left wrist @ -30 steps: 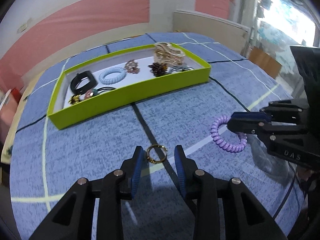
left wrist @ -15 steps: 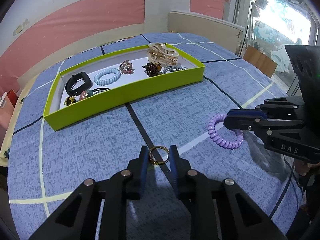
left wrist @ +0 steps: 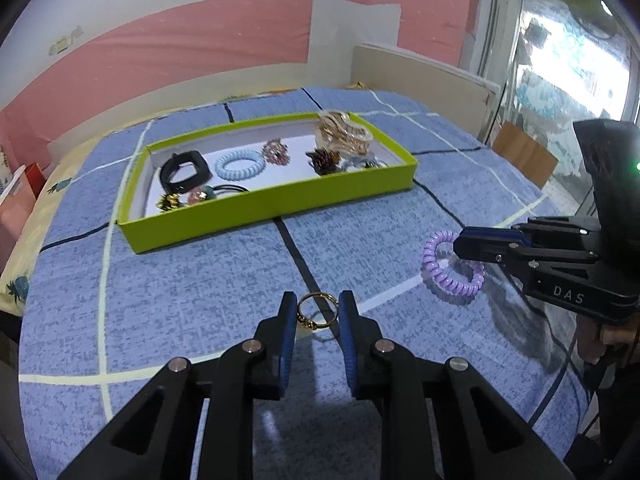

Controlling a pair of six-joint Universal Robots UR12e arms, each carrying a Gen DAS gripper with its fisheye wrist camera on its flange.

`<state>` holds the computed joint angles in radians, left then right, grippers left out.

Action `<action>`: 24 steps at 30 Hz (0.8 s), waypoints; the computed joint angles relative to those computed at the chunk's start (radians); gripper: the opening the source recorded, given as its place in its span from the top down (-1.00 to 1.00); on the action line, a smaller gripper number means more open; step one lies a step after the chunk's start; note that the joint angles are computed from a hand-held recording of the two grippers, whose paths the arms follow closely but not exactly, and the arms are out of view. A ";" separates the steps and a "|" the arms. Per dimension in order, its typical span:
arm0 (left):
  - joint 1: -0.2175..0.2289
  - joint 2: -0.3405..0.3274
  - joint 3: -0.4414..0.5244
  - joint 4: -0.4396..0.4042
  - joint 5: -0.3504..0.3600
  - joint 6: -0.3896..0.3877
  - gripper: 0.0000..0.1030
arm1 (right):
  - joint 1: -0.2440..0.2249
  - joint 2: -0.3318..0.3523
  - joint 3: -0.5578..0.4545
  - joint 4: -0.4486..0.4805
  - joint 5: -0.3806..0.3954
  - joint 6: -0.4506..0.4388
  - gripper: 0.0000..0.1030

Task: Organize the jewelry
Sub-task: 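Carry the purple tie and gold ring with both grippers into the green box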

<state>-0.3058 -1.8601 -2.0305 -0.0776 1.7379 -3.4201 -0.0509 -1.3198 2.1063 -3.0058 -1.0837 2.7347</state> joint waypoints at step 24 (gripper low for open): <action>0.019 0.054 -0.026 0.064 0.094 -0.050 0.57 | 0.042 -0.009 -0.041 -0.056 -0.004 0.028 0.82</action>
<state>-0.2864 -1.8065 -2.0561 -0.0137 1.8319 -3.4699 -0.0092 -1.3290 2.0648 -3.0621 -1.0881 2.7625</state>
